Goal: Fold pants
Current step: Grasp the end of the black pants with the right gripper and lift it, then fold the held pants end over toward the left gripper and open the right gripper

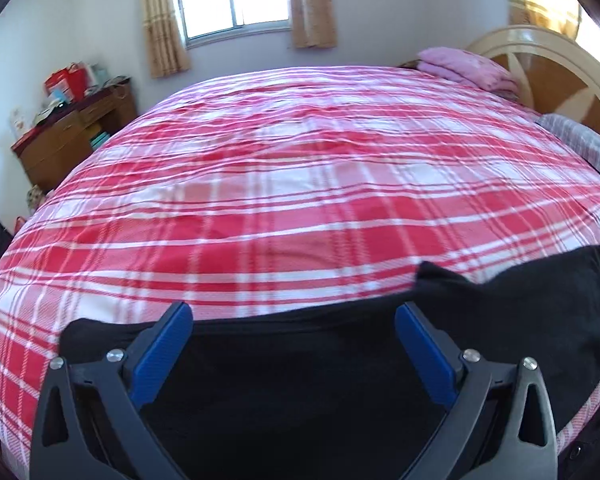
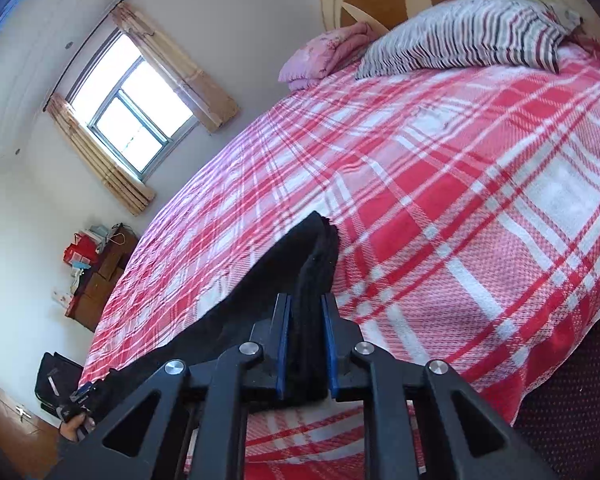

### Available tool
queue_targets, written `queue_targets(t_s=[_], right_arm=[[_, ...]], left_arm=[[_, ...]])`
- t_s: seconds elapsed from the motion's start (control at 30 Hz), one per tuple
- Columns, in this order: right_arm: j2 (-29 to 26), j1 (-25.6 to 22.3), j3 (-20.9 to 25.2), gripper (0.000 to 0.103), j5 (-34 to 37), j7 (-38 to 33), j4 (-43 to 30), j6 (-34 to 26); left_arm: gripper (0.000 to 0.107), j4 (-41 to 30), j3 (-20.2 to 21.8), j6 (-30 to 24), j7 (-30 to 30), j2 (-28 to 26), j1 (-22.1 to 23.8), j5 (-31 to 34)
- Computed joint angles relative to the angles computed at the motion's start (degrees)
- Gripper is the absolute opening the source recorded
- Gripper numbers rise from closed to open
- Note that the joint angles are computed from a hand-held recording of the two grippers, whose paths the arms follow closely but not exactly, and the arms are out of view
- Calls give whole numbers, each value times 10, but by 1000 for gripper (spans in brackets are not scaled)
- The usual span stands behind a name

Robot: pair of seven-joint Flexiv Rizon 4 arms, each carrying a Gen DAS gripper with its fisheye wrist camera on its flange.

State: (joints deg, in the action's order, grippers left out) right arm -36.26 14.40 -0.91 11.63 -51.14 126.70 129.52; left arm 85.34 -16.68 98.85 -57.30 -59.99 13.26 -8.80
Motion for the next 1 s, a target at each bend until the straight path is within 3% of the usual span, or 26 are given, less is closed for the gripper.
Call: queue_targets(t_s=[0.23,0.4,1.0], right_arm=[[32,96,-51,14,67,-75,-6,-19],[44,147,-75,14,102,-121,-27,-52],[32,162,-47,14,37,-145,-78,-104]], left_arm=[[103,-4,24,5,-27,9,3,-18],[103,-10,73,2,-45,15,-19,-31],[103,-26,90,-40,-49,12,-19,-42]])
